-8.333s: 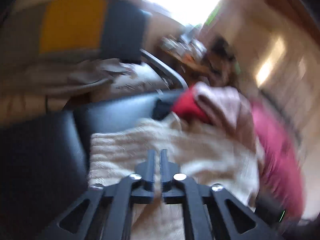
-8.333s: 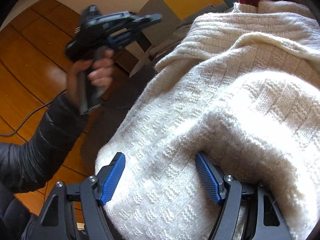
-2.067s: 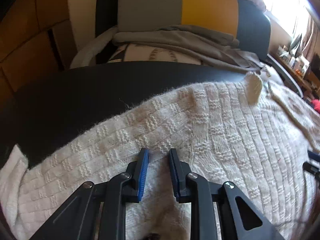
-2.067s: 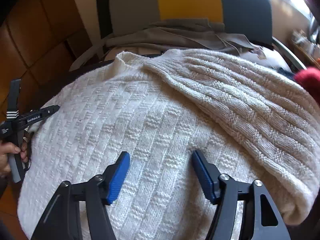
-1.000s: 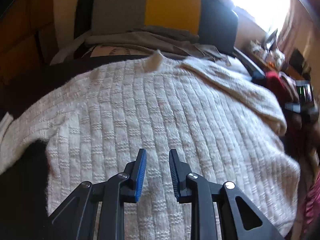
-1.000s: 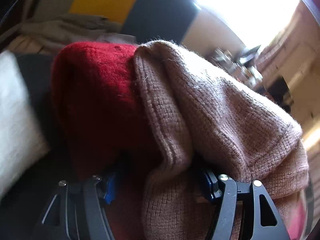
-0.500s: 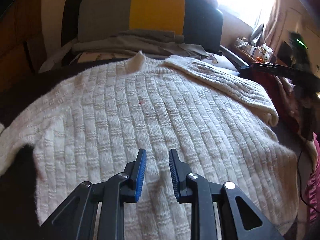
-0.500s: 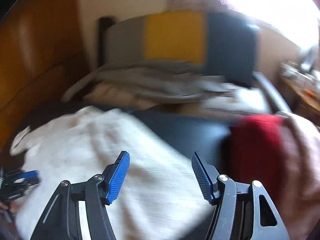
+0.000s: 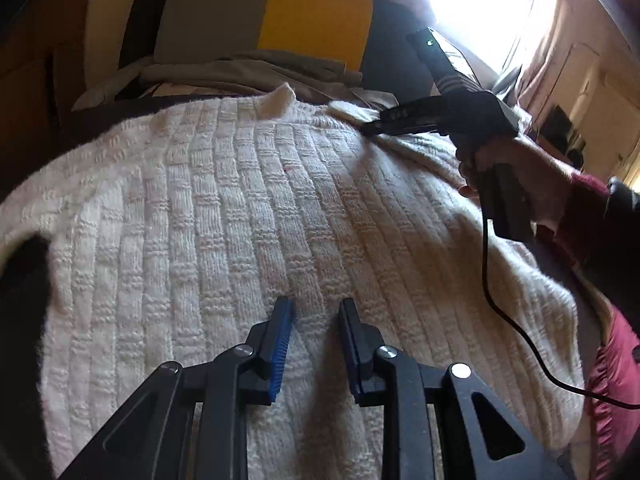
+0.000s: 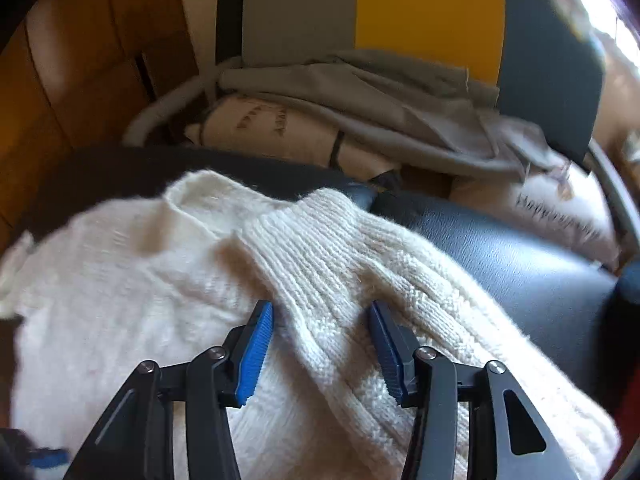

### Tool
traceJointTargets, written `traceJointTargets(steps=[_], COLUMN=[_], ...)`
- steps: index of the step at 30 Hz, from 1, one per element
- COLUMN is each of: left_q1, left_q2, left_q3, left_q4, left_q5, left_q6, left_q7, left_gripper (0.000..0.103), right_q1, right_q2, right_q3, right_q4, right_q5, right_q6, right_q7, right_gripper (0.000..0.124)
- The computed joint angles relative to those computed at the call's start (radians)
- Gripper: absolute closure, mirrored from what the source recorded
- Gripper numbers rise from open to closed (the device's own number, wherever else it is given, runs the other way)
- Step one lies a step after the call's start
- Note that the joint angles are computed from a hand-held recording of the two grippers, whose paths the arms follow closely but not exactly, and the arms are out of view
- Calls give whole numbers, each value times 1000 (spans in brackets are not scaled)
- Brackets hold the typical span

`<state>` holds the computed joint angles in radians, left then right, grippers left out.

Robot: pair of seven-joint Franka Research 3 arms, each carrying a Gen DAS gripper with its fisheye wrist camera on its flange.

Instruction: Fold clothes

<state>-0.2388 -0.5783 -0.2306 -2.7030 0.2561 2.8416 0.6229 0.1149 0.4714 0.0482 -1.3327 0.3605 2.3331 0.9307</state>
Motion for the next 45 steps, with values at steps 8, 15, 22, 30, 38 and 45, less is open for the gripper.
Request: traceJointTargets(steps=[8,15,22,30,38,45], left_q1=[-6,10,28,-2,-49,-72], left_q2=[-6,2,-5,24,109,157], left_q3=[21,8,-26,-42,-71,-71], left_q4=[-37,-31,-18,105,193,183], left_q5=[-34,-20,11,44,84,99], left_q6=[78,77,37,-182,-126,-87], left_q7=[-8,-19,-49,-5,36,58], left_gripper=[79,79,79,79,79,79], right_q1=[-90,-196,-280,-345,-414,-333], right_q2=[-117,-249,-374,-465,-383,-296], right_q3=[-3,-60,-153,-227,-245,-175], right_q4=[-117,-268,-434,-549,-524,-469], right_q5=[158,327,388,452,691,522], right_q6=[91,131,180,105,-108,193], right_q7=[24,17,7,-37,59,82], right_gripper=[118,118,121,118,49,49])
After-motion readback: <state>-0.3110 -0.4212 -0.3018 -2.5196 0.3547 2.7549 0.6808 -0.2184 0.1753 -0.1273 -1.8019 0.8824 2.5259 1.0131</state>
